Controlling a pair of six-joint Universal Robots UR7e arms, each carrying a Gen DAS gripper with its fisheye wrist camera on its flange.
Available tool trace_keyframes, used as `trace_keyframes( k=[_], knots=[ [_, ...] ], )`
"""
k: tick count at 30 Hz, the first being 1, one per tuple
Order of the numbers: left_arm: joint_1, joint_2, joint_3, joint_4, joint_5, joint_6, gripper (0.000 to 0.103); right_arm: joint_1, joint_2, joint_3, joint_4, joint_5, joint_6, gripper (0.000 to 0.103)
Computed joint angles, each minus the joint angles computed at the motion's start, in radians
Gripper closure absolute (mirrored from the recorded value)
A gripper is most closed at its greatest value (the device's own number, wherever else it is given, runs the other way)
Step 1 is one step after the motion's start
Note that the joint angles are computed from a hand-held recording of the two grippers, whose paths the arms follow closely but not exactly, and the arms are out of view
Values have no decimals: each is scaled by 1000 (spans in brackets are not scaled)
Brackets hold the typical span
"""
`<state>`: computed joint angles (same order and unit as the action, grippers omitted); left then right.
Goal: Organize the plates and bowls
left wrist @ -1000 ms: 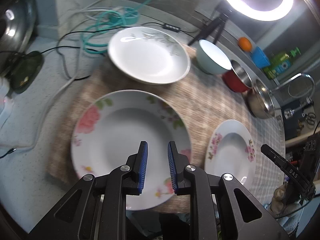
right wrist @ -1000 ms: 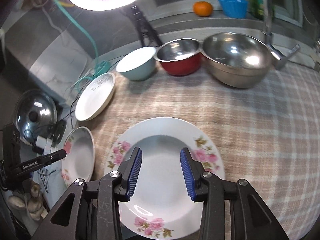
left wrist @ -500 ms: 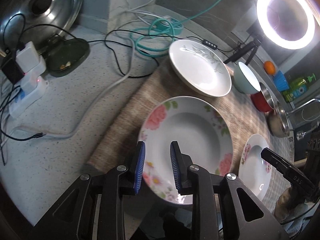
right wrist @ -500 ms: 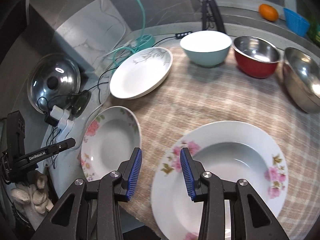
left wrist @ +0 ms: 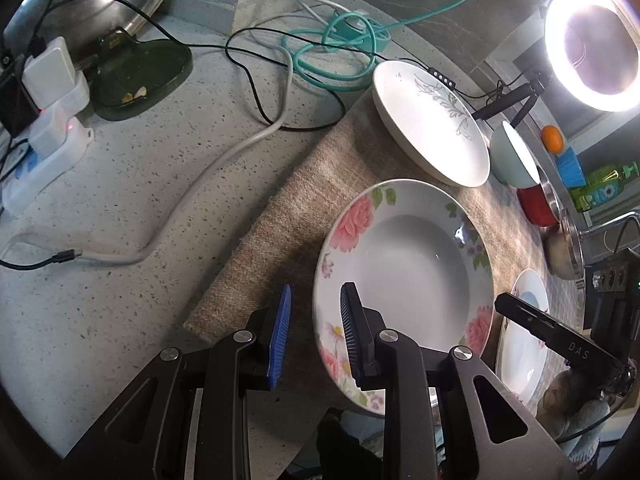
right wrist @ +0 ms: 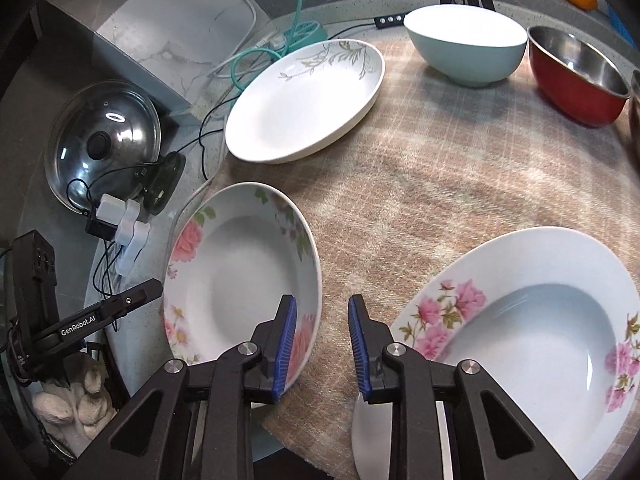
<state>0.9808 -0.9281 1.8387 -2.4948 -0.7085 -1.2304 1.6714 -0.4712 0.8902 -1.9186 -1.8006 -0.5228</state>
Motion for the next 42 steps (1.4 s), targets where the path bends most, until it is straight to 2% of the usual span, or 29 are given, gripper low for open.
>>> trace_keyframes(
  k=[11, 16, 29, 42],
  knots=[
    [23, 16, -6, -57, -35, 63, 80, 1, 39, -43, 45, -11, 39, 89],
    [27, 20, -12, -55, -38, 74, 90, 4, 47, -53, 61, -5, 40, 93],
    [27, 27, -26, -37, -23, 63, 91, 11, 43, -42, 50, -24, 35, 93],
    [8, 24, -36, -20, 3, 69, 91, 12, 13, -18, 24, -6, 23, 93]
  ],
)
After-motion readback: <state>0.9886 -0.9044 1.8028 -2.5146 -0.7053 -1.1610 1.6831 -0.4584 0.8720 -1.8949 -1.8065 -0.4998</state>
